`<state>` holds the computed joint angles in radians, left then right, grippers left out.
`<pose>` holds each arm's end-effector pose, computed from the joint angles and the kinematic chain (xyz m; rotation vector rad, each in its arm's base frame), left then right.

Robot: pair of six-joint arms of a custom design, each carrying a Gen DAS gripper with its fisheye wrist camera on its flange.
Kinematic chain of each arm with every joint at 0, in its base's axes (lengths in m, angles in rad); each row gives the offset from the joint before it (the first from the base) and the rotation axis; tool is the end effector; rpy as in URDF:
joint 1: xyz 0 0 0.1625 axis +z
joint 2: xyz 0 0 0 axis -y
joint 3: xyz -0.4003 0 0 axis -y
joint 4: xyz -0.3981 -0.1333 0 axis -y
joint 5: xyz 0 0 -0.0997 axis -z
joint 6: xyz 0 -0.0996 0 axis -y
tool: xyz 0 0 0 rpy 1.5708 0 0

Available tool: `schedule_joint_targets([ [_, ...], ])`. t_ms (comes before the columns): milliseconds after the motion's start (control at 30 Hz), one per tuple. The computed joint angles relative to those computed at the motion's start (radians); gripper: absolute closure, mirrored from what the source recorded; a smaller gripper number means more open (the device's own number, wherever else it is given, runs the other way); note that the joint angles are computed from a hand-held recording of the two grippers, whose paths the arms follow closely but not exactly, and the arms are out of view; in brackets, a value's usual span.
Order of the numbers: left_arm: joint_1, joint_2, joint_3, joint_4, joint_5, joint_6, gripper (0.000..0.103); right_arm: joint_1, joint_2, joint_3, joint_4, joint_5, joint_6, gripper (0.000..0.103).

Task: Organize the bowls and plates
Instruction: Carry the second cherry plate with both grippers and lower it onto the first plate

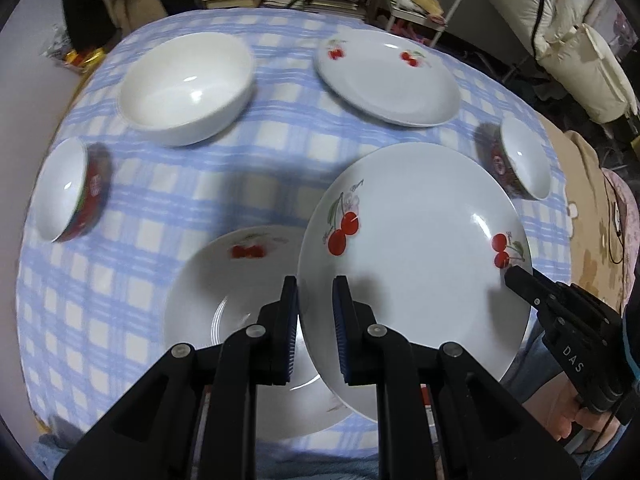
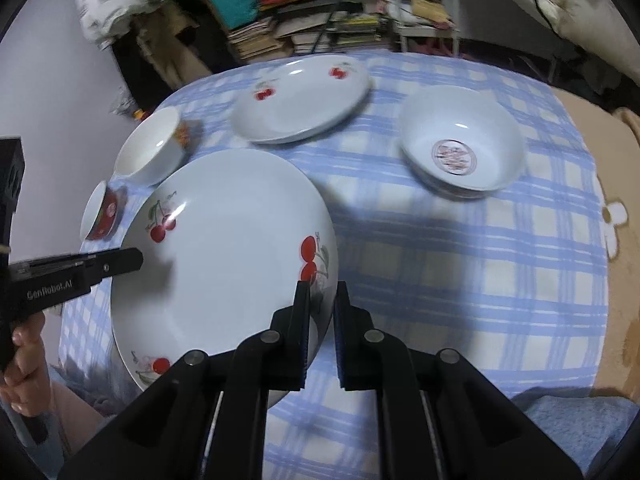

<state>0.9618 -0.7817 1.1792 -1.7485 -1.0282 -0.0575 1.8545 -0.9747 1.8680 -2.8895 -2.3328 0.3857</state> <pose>-0.2660 -0.7043 0.1854 0.7725 2.4414 0.0340 0.2285 -0.5530 0.1591 -0.3344 -2.4203 0.8168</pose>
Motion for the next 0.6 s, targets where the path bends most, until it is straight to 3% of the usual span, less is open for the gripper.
schedule_joint_targets([
  [200,0.031,-0.051,0.021,0.022,0.049,-0.064,0.087,0.036,0.085,-0.073,-0.007,0.015,-0.052,0.09],
  [433,0.059,-0.114,0.074,0.0,0.056,-0.075,0.087,0.057,0.155,-0.132,0.006,0.019,-0.067,0.09],
  [600,0.08,-0.138,0.109,-0.015,0.059,-0.089,0.087,0.057,0.187,-0.142,-0.05,0.033,-0.11,0.09],
])
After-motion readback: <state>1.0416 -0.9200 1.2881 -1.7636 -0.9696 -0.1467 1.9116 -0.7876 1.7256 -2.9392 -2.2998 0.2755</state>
